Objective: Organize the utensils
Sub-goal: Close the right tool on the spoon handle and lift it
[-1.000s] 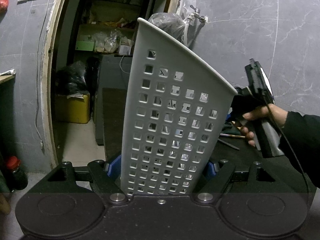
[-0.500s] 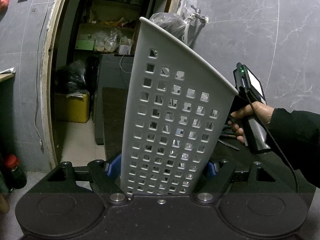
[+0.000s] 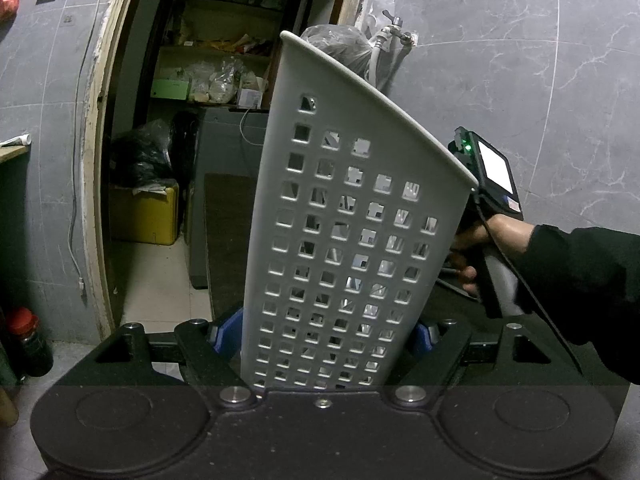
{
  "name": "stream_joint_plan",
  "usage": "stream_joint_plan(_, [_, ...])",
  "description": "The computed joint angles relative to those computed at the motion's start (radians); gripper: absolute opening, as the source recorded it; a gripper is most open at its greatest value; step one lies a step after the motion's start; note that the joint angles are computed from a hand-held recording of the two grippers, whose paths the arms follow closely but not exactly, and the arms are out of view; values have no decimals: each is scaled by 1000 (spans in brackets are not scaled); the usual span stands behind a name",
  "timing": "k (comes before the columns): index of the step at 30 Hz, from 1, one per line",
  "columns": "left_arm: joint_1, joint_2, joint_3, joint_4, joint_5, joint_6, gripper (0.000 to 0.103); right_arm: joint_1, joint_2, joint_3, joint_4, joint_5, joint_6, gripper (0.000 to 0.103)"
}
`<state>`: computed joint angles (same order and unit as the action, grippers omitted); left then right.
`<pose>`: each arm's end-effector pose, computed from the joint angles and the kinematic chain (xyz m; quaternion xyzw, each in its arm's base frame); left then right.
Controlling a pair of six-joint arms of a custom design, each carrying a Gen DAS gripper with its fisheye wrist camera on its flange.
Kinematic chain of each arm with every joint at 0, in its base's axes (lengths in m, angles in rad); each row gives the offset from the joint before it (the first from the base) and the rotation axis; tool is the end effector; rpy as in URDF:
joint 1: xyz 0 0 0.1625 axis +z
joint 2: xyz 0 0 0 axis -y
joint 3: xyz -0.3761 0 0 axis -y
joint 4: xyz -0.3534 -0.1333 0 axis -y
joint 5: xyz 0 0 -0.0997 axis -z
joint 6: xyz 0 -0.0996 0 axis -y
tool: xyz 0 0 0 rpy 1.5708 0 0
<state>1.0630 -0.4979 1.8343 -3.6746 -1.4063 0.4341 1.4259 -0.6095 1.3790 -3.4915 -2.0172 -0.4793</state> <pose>-0.1379 -0.5555 -0.0031 0.3919 0.8375 -0.3756 0.0624 -0.0095 -0.6907 0.1864 0.0173 -0.8267 0.4482 0.3397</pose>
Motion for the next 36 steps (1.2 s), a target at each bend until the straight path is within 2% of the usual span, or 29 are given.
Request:
stream_joint_plan(10, [0,1,0,-1,2,1,80,-10,-162,280,4,95,-17,7])
stream_joint_plan(15, [-2,1,-1,0,5,-1,80,-5,-232,443,-44,117,-102,7])
stream_joint_plan(23, [-3,0,0,0,9,-1,80,40,-278,649,-171,91,-244,7])
stream_joint_plan(28, [-4,1,0,-1,10,-1,80,51,-289,685,-193,75,-263,8])
stream_joint_plan(36, [-3,1,0,-1,9,-1,80,38,-276,649,-165,88,-257,22])
